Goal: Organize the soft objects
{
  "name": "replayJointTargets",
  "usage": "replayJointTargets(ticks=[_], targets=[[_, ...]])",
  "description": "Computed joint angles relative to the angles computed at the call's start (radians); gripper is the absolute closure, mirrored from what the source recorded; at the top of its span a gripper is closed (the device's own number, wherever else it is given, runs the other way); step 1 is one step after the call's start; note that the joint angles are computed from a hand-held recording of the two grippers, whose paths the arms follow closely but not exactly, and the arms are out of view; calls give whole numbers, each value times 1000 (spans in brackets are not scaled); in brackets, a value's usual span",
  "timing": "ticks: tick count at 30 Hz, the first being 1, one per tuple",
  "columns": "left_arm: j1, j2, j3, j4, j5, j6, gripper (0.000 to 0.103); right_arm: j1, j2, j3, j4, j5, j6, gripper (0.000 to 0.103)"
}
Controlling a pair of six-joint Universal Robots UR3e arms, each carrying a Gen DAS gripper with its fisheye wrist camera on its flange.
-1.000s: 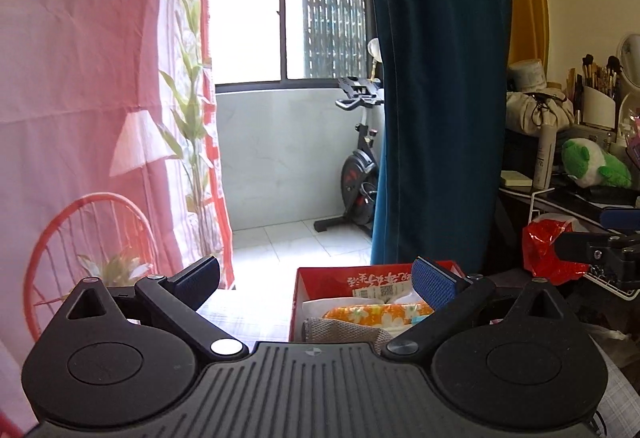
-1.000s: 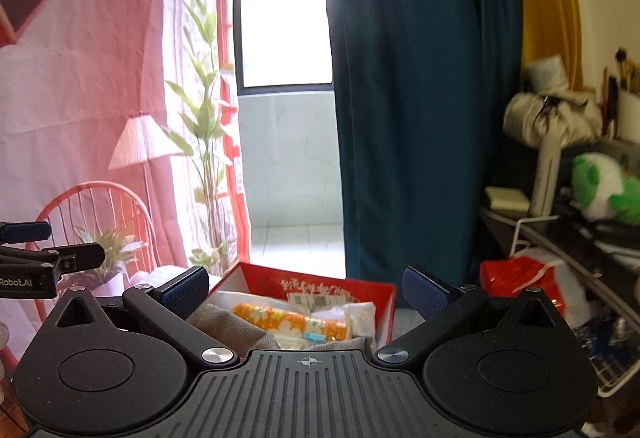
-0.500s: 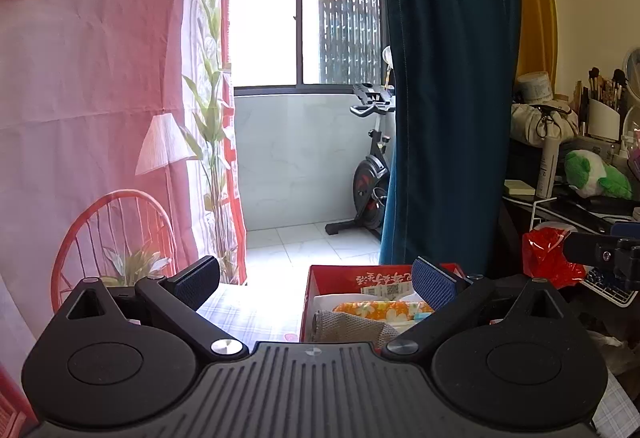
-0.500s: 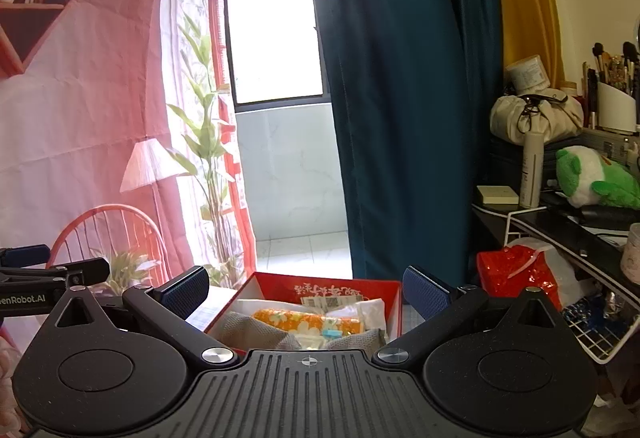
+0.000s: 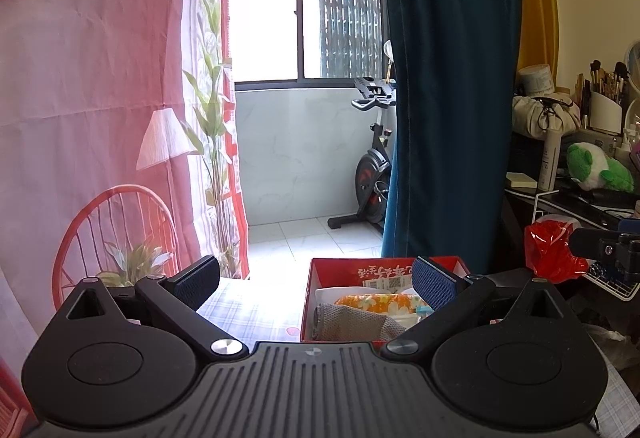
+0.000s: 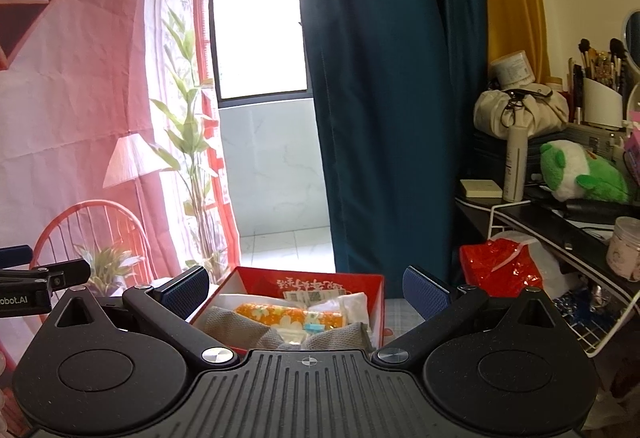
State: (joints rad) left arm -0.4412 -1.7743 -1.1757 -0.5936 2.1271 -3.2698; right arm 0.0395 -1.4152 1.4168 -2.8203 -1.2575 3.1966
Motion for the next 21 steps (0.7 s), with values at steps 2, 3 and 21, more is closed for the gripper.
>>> replayJointTargets(ticks=[2,3,21], targets=[[1,3,-2,-2,-5,-1,0,0,0,1,0,0,-2,0],[3,5,-4,-2,-9,-1,0,0,-1,1,2,-2,-3,0],[4,16,-20,-10,-21,-13,0,-1,7,2,5,-8,-19,0]])
